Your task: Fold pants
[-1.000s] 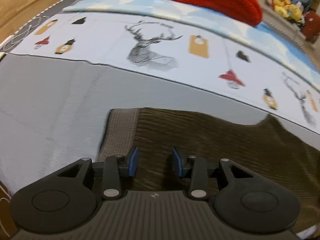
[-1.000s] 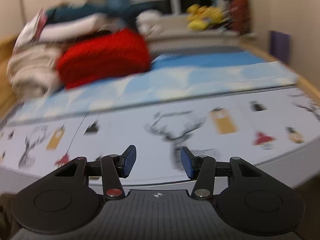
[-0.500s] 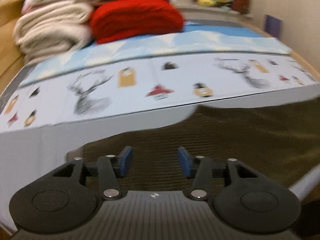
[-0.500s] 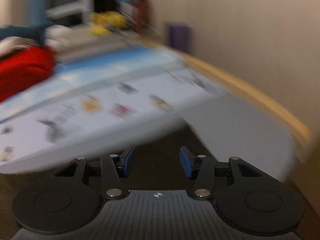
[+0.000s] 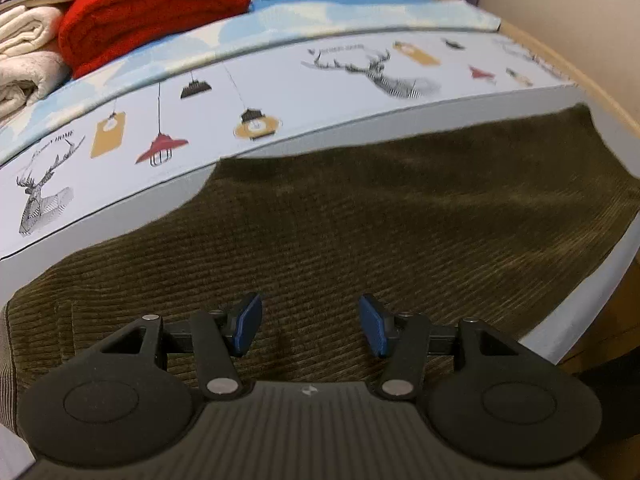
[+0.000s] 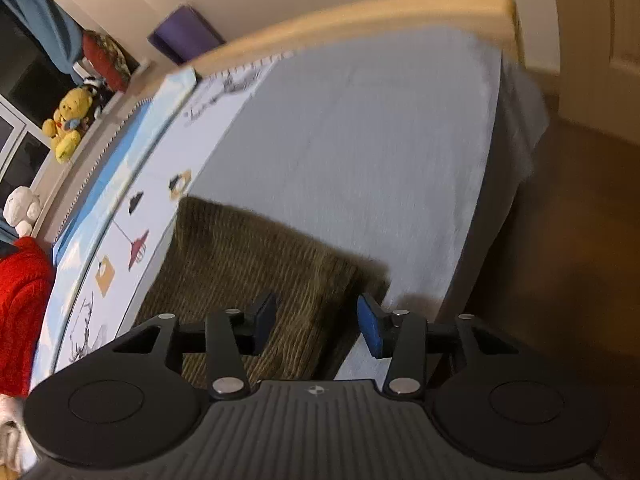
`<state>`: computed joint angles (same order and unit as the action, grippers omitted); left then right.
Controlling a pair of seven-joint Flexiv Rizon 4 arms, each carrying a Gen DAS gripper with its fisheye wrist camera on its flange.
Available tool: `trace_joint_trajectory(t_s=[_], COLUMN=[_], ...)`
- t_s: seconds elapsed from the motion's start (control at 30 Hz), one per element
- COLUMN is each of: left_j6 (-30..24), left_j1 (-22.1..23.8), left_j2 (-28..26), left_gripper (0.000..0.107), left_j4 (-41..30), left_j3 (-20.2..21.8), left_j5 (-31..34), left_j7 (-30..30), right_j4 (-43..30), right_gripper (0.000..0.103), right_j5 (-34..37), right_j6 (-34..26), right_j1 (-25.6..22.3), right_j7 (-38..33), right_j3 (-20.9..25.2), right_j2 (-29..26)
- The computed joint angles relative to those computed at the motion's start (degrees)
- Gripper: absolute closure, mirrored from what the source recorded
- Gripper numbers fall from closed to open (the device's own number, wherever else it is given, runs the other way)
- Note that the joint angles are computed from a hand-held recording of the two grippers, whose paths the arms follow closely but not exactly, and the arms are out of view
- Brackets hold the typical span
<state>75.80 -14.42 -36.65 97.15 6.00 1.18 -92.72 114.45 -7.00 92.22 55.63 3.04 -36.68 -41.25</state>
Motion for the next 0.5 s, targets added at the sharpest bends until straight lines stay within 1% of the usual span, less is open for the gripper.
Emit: trace_joint_trajectory(t_s=[0.07, 0.2, 0.27, 0.33, 0.4, 0.5], left_j6=[0.14, 0.89, 1.05, 1.11, 0.93, 0.70], left_j1=[0.52, 1.20, 1.63, 1.62, 1.63, 1.36], left_j2=[-0.46, -0.39, 0.65, 1.15, 1.40, 1.96], left_gripper=[0.047, 0.047, 0.047, 0.047, 0.047, 0.046], left_j4=[-0.21, 0.31, 1.54, 2.10, 2.37, 2.93], left_j3=[-0.29, -0.63, -0.63, -0.42, -0.14, 0.64], left_j5=[-0.33, -0.95, -1.06, -1.09, -1.17, -0.88], left_j7=[0.12, 0.39, 0.80, 0.75, 0.52, -0.33], right_j4=[-1.27, -2.22, -2.63, -2.35, -2.66, -2.18], right_gripper=[0.052, 0.052, 0.052, 0.052, 0.067, 0.077], right_j5=[-0.04, -1.61, -2.73, -4.41, -5.87, -7.63], right_j6=[-2.83, -4.95, -5.10, -4.77, -4.68, -4.69], right_j1=[-2.03, -4.53, -4.85, -3.56, -2.93, 0.18], right_j7=[0.92, 4.48, 6.30, 7.68, 7.73, 8.08], right_j3=[2.61, 4.81, 4.61, 2.61, 1.29, -2.47], right_j2=[0.30, 0.11, -0.57, -1.17, -1.87, -2.56])
